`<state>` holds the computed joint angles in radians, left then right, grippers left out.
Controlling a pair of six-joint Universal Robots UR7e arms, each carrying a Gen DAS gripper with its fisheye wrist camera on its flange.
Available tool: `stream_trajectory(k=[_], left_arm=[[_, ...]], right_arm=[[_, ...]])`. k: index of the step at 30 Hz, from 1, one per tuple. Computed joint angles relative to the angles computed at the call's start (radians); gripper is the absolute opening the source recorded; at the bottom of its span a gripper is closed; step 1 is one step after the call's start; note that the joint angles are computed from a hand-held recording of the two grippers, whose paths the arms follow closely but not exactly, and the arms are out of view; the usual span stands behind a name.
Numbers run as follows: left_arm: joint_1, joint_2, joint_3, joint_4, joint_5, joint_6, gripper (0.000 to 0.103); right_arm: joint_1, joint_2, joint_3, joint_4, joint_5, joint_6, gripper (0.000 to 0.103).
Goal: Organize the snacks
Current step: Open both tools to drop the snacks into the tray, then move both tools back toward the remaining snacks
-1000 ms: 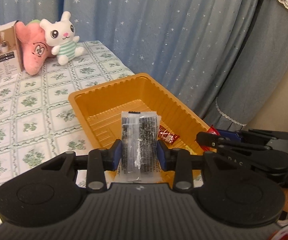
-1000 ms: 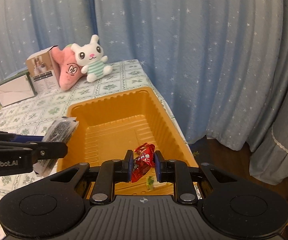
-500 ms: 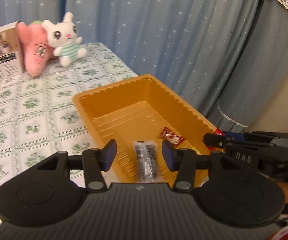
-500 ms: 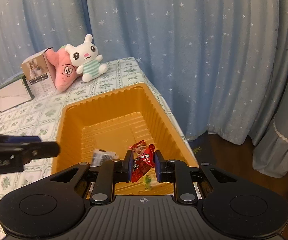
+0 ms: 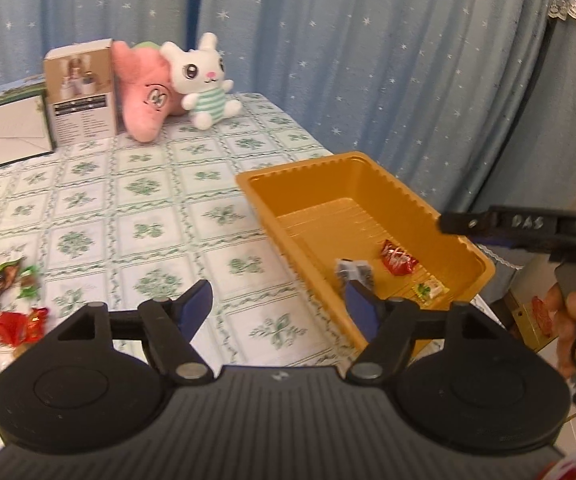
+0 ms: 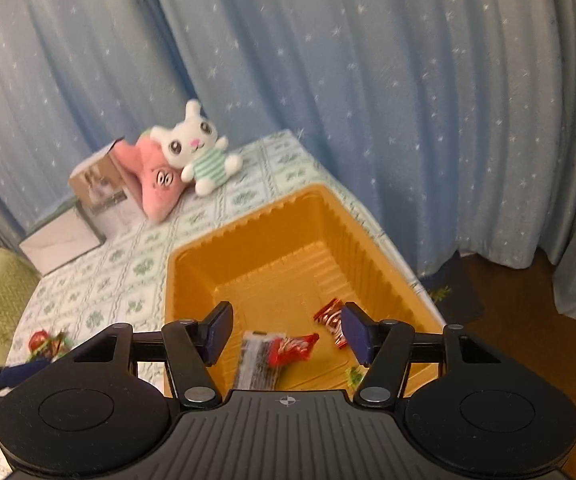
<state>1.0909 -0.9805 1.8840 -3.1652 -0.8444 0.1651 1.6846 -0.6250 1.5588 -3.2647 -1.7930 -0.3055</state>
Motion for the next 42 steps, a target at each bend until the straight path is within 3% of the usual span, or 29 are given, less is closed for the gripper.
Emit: stream_trajectory(k=[14,31,36,42], left_arm=[[-0.058,-0.189,0.181,-0.034,0.106,-0.022,0.077],[-0.102,-0.543,0.395,0.071,0.374,-0.023,0.082],[-0.071,-0.593,0.419,0.077,0.383,-0.03,0.082],[-0.027,-0.601,0.412,0.085,0.329,-0.016,0.082]], right_arm=[[0.093,-0.077,0.161,-0.108,-0.045,0.04,0.06],[0.243,0.015,0.193,-0.11,-0.021,0.077,0.064],[0.263,0.05,0.171,-0.086,-0.023,0.064,0.064],[0.274,0.083,0.148,-0.059,-0.025,0.054,0.064]])
